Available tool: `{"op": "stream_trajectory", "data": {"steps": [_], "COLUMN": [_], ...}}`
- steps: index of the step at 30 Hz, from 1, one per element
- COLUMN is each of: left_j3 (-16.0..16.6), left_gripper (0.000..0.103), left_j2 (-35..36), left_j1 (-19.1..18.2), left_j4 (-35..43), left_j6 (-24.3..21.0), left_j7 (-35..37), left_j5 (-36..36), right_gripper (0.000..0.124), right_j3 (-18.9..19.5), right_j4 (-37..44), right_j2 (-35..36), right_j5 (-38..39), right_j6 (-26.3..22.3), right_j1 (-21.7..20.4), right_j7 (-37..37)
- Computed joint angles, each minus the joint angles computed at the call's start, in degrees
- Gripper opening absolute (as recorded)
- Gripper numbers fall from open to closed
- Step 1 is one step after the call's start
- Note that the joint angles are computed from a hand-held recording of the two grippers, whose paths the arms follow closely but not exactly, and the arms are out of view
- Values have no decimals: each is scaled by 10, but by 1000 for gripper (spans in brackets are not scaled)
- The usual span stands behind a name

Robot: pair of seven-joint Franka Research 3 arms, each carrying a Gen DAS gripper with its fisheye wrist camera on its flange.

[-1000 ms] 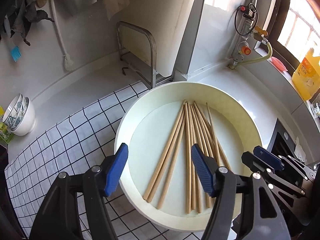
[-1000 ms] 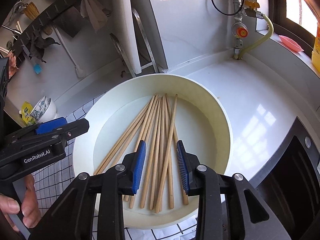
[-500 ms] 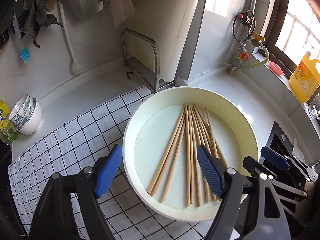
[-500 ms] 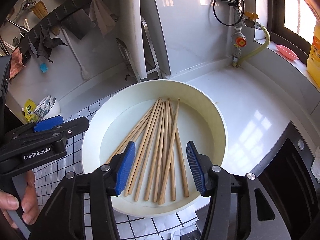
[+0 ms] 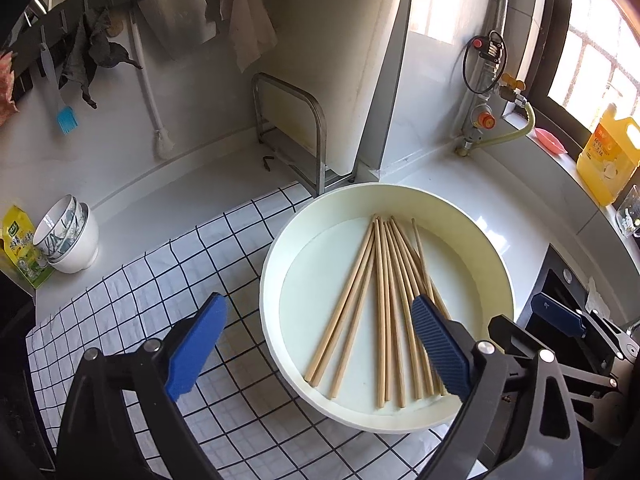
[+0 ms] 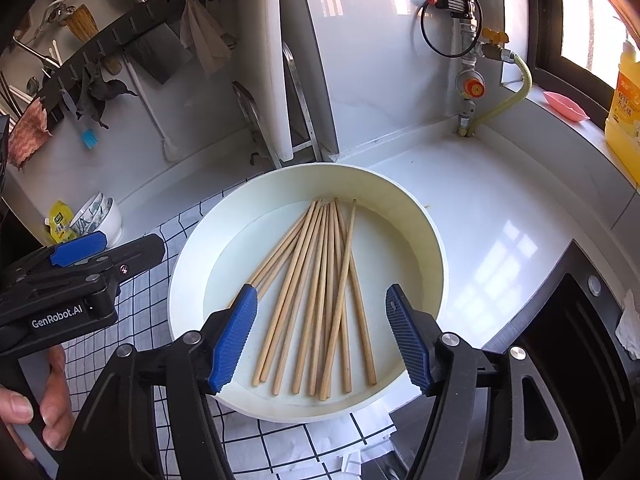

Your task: Organize utensils

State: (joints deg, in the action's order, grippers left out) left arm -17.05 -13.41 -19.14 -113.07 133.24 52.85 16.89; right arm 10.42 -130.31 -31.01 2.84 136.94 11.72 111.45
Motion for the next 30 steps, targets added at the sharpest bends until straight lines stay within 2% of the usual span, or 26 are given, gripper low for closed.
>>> {"op": "stream_trajectory", "data": {"steps": [13, 30], "left_j3": [-3, -2], "left_gripper": [97, 97], "left_j2": [-5, -4], "left_j1": [1, 0], "left_j4": [8, 13], "left_j6": [-26, -32], "left_j7": [-8, -4], "left_j5": [8, 10], "right_gripper": [66, 66], "right_j3": [4, 6], "right_j4": [1, 1], "right_j2": [-9, -11], "right_j5": [-7, -11], "right_j6": [-10, -11], "right_j1": [-2, -2], "right_j7": [7, 9]}}
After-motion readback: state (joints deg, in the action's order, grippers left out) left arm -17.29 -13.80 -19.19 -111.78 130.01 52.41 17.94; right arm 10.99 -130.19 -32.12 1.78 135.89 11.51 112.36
